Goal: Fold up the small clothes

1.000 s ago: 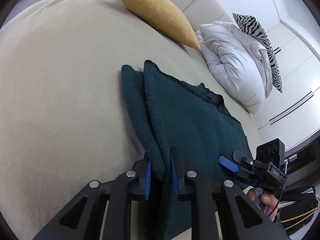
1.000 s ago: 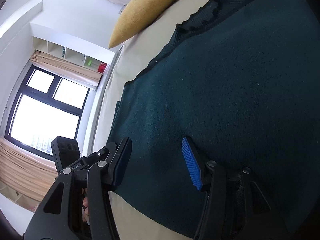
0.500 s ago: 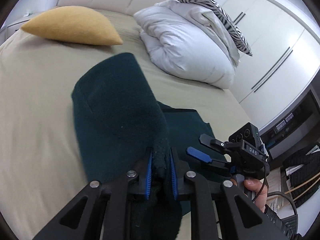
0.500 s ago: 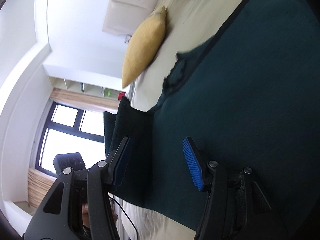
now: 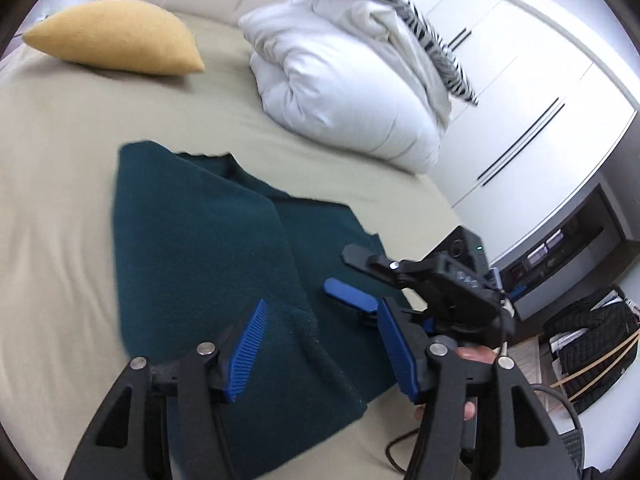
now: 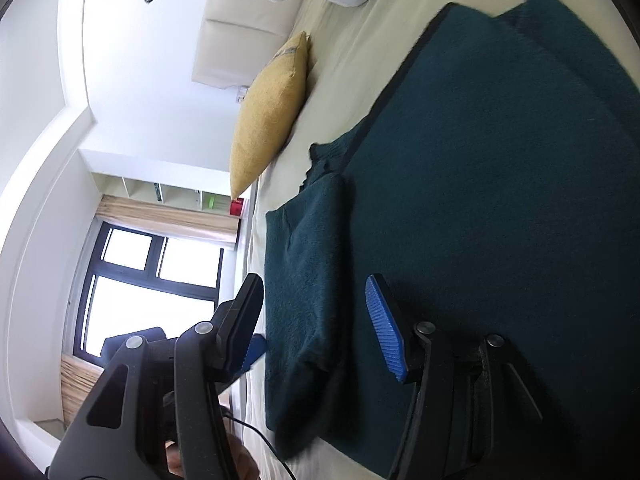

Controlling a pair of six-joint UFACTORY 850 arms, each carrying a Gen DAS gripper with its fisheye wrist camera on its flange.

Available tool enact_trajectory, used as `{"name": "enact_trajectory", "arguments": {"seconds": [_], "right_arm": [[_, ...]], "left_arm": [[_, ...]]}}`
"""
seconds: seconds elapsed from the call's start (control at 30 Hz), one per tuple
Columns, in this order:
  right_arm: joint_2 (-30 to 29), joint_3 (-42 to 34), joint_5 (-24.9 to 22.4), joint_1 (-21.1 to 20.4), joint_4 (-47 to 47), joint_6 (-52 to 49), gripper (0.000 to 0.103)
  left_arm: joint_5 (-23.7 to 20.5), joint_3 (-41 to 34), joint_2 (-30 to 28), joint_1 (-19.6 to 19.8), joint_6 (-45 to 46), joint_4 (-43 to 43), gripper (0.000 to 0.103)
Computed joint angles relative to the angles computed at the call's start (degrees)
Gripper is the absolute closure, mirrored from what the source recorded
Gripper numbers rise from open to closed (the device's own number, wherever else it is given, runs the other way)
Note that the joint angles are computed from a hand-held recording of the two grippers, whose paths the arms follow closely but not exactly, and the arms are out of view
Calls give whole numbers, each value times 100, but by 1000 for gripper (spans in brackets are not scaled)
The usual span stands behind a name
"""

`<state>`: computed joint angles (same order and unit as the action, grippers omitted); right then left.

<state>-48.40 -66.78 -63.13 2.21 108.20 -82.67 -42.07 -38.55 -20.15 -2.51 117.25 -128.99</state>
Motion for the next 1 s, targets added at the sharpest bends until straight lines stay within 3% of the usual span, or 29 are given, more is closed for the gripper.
{"name": "enact_trajectory", "arguments": {"seconds": [0.17, 0.23, 0.5, 0.57, 0.63, 0.87, 1.0], "right_arm": [[178, -230, 1159, 401, -534, 503, 50], [96, -392, 1214, 449, -655, 791, 50], [134, -673, 1584, 877, -1216, 1158, 53], [48, -869, 1745, 992, -1430, 1348, 62], [-8, -1066, 2154, 1120, -1807, 1597, 88], [264, -814, 2446, 1003, -1583, 1137, 92], [591, -595, 2633, 755, -1628, 817, 92]], "left_arm": [[-191, 312, -119, 471, -35, 100, 44], [-465, 439, -199, 660, -78, 213, 47], [-815, 661, -216, 797, 167, 126, 47], [-874, 689, -239, 845, 161, 146, 47], [-851, 736, -216, 873, 184, 136, 47], [-697, 729, -126, 801, 135, 77, 47], [-529, 616, -5, 550, 195, 5, 47]]}}
